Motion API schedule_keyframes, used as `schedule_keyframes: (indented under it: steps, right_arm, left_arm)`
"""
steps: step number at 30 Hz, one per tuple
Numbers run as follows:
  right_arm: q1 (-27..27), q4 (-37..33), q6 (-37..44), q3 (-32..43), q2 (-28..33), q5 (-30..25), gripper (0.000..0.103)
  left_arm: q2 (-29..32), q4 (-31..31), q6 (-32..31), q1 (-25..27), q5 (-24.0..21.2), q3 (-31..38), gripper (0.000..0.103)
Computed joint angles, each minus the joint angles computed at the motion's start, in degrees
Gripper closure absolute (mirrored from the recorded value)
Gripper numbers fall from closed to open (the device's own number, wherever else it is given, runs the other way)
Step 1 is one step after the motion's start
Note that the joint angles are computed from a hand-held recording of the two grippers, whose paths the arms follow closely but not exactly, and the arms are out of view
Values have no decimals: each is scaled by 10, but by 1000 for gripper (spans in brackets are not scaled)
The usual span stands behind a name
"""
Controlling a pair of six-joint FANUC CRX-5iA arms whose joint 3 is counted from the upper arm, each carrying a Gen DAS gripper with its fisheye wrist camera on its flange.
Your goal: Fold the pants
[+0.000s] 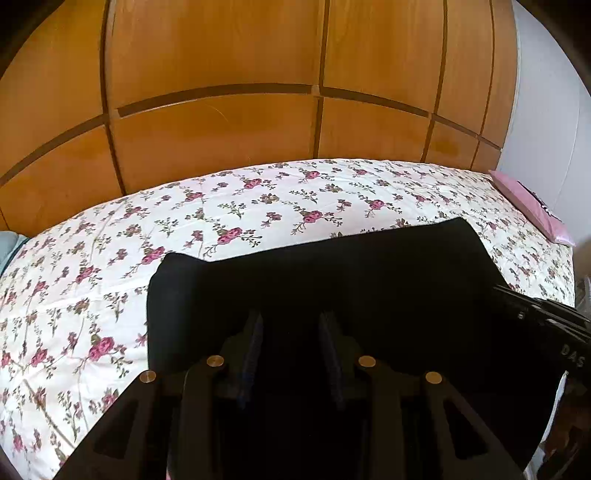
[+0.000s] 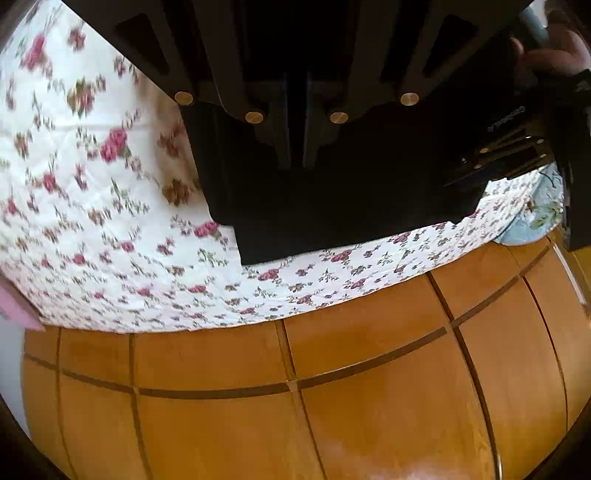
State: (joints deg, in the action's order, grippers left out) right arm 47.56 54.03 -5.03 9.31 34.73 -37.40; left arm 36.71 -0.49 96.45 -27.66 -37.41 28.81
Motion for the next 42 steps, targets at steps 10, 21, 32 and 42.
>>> schedule_keyframes:
  steps: [10, 21, 32, 42]
  right_arm:
    - [37, 26, 1, -39, -29, -55, 94]
    - [50, 51, -25, -74, -49, -63, 86]
    - [57, 39, -21, -85, -62, -77, 82]
    - [41, 41, -98, -135, -92, -31, 44]
  left_arm:
    - [-58, -36, 44, -6, 23, -75, 71]
    - [-102, -25, 63, -3, 27, -132, 67]
    - [-151, -84, 106, -12, 31, -178, 66]
    - [-178, -5, 94, 21, 56, -240, 37]
